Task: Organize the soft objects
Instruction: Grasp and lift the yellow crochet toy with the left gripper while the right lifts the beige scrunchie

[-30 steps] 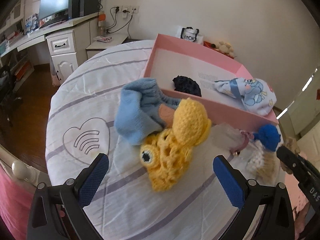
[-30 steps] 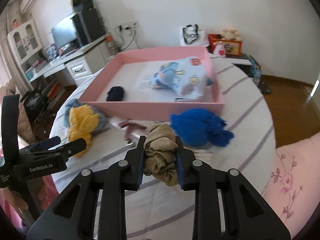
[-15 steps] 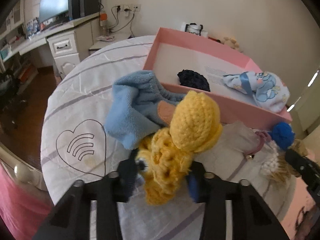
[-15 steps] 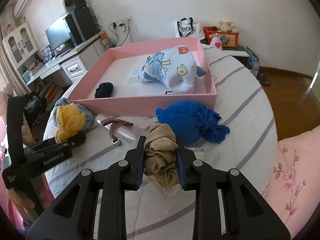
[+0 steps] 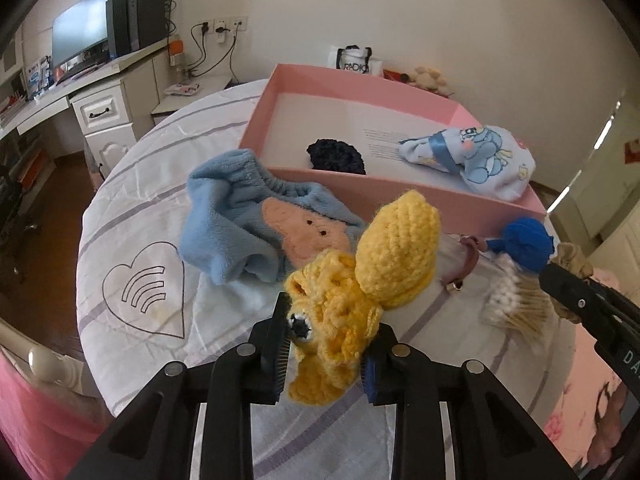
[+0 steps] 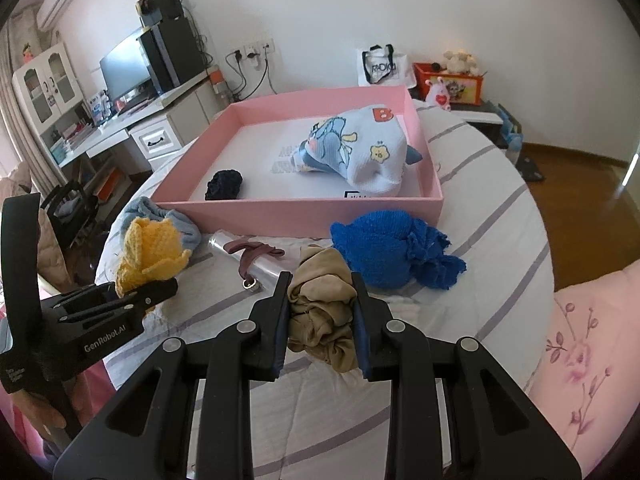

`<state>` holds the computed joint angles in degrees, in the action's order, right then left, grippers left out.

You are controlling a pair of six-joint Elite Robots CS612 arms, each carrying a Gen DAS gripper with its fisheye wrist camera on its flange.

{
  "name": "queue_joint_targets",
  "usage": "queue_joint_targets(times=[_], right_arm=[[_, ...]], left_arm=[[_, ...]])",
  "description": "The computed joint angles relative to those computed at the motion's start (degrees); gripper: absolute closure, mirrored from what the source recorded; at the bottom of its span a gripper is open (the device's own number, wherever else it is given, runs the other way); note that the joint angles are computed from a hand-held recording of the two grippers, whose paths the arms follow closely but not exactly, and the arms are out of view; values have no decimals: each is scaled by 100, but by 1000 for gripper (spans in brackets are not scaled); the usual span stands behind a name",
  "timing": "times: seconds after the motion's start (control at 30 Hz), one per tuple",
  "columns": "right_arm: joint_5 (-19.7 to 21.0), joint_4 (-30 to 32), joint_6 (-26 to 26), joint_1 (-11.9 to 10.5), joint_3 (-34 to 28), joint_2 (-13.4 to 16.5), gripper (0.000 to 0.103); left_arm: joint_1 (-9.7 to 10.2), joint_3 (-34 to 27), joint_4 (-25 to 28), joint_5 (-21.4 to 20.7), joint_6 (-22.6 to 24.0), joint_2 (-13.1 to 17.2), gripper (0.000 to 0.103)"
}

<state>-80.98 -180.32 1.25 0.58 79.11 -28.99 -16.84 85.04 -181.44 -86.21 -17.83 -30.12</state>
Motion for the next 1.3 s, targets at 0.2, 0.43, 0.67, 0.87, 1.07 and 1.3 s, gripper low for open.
queue_joint_targets(times=[0.2,0.43,0.67,0.87,1.07,1.3], right_arm=[[24,-96,20,-7,86,-48,77],[46,-460,-15,5,289,-179,77],[-10,-1020,-66,36,528,-347,77],[-78,-1533,-214,85,685,-464,76],[-103,-2064,-297,137,827,-571,76],[-99,-2677,-414,179,1004,-683,76]], left_arm=[[-59,174,-309,127,69,-124,77],[-158,494,-729,365,114,-336,77],[-284,883,-1355,657,210,-561,77],[-367,1268,-2034,913,298,-778,77],[-461,1604,-2723,1176,424,-928,77],[-535,2034,-3594,1430,531,-1063,77]])
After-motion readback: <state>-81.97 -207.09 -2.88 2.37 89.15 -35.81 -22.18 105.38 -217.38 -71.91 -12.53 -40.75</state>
